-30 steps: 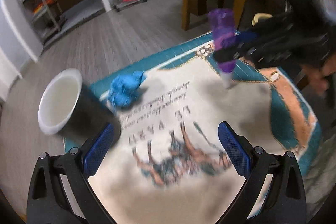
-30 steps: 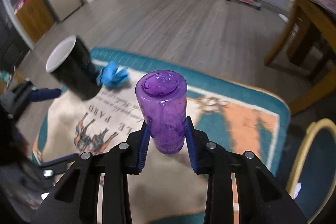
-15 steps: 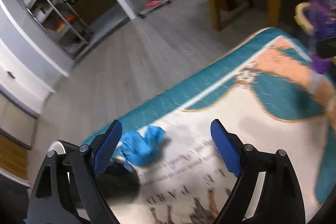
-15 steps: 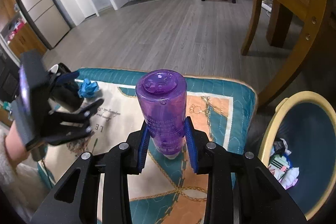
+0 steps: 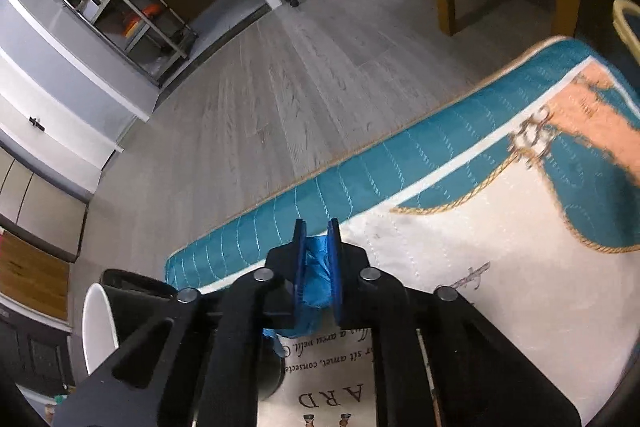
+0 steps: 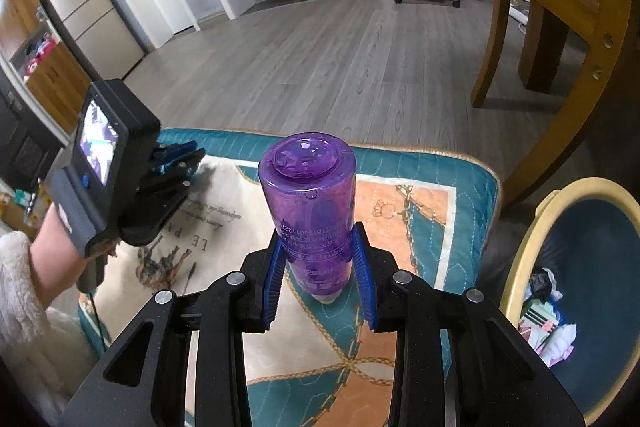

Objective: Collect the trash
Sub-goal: 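Grasp the blue glove with the left tool while the right tool holds the spray bottle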

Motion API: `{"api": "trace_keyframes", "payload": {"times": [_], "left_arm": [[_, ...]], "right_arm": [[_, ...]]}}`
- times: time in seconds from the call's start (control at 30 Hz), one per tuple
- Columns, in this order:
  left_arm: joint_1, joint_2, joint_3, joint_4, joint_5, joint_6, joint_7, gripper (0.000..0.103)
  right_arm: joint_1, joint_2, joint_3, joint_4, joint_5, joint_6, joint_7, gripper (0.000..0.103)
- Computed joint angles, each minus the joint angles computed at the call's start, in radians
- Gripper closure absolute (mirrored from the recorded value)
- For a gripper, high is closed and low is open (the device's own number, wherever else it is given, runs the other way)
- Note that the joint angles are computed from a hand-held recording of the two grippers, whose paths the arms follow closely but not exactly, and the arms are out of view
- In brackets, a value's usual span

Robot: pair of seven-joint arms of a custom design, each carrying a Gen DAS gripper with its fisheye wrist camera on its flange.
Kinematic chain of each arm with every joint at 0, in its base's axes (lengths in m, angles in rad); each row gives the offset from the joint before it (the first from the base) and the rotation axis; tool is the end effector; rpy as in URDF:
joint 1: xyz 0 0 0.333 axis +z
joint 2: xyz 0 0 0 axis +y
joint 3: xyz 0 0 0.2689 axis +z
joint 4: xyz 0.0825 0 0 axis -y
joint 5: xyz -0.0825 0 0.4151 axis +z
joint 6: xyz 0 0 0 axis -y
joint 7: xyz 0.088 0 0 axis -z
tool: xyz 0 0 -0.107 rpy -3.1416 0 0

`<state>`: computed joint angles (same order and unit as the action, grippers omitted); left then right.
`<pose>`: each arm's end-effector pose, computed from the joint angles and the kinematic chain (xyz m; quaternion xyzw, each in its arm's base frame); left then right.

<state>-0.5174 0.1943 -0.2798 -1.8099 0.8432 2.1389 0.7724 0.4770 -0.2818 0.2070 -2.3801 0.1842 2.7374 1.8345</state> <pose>0.4829 -0.4385 0.4033 -0.5158 0.7852 -0.0733 0.3346 0.4214 0.3367 0.4398 -0.7601 0.5691 -0.0648 0.3070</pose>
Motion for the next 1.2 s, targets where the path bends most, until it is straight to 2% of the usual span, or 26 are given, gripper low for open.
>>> {"api": "trace_keyframes", "payload": {"times": [0.3, 0.57, 0.77, 0.93, 1.07, 1.13, 1.17, 1.2], "left_arm": [[0.004, -0.064, -0.02, -0.037, 0.001, 0.108, -0.018, 0.103], [-0.007, -0.126, -0.05, -0.066, 0.025, 0.205, -0.01, 0.103], [-0.029, -0.119, -0.071, -0.021, 0.038, 0.267, -0.015, 0.103], [-0.056, -0.105, -0.077, 0.008, 0.045, 0.29, -0.016, 0.103], [-0.06, -0.103, -0.074, 0.0, -0.003, 0.291, 0.001, 0.103], [-0.052, -0.113, -0.07, -0.024, -0.053, 0.296, -0.006, 0.097], [-0.048, -0.118, -0.068, -0.039, -0.068, 0.294, -0.012, 0.088], [-0.039, -0.129, -0.064, -0.063, -0.088, 0.305, -0.022, 0.067]], "right_arm": [[-0.033, -0.089, 0.022, -0.044, -0.059, -0.035, 0.081, 0.069], [-0.071, -0.229, 0.039, -0.105, -0.102, -0.076, 0.157, 0.069], [-0.1, -0.365, 0.041, -0.179, -0.111, -0.079, 0.208, 0.069], [-0.125, -0.448, 0.038, -0.235, -0.107, -0.079, 0.24, 0.069], [-0.132, -0.446, 0.037, -0.238, -0.102, -0.079, 0.239, 0.069], [-0.127, -0.431, 0.03, -0.235, -0.093, -0.072, 0.231, 0.069], [-0.127, -0.42, 0.031, -0.226, -0.094, -0.075, 0.226, 0.069], [-0.128, -0.415, 0.029, -0.221, -0.095, -0.075, 0.22, 0.069]]}}
